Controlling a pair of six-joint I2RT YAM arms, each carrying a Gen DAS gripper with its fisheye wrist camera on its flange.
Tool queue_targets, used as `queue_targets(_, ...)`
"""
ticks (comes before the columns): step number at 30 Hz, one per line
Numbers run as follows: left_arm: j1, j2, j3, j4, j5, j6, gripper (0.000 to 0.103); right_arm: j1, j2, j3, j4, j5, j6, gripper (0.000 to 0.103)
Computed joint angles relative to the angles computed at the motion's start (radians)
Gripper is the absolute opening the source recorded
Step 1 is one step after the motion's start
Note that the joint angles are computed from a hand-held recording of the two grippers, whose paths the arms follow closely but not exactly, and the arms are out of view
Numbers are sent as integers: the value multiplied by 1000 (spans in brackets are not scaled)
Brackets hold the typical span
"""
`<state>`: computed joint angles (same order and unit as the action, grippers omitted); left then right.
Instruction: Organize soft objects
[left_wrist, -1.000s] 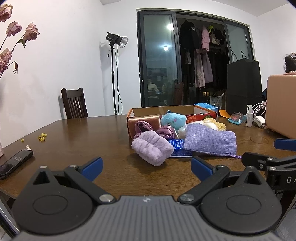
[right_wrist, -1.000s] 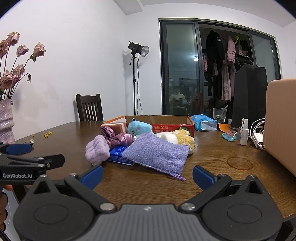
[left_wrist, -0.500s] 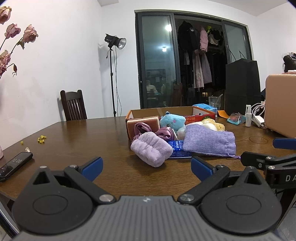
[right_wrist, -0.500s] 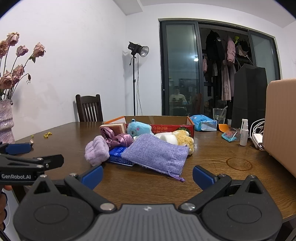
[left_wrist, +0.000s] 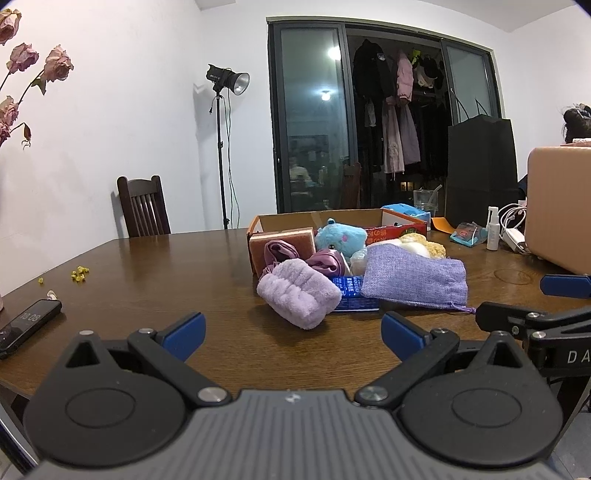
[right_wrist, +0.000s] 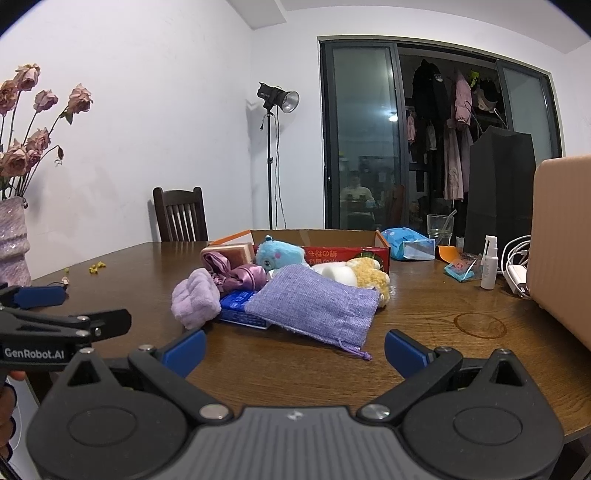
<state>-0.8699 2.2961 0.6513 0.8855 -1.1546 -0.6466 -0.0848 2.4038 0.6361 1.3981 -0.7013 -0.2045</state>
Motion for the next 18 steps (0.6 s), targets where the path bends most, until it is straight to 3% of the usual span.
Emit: queue_targets(18,-4,3,7,-11,-2,-7,103,3,-4,-3,-3,11,1,103)
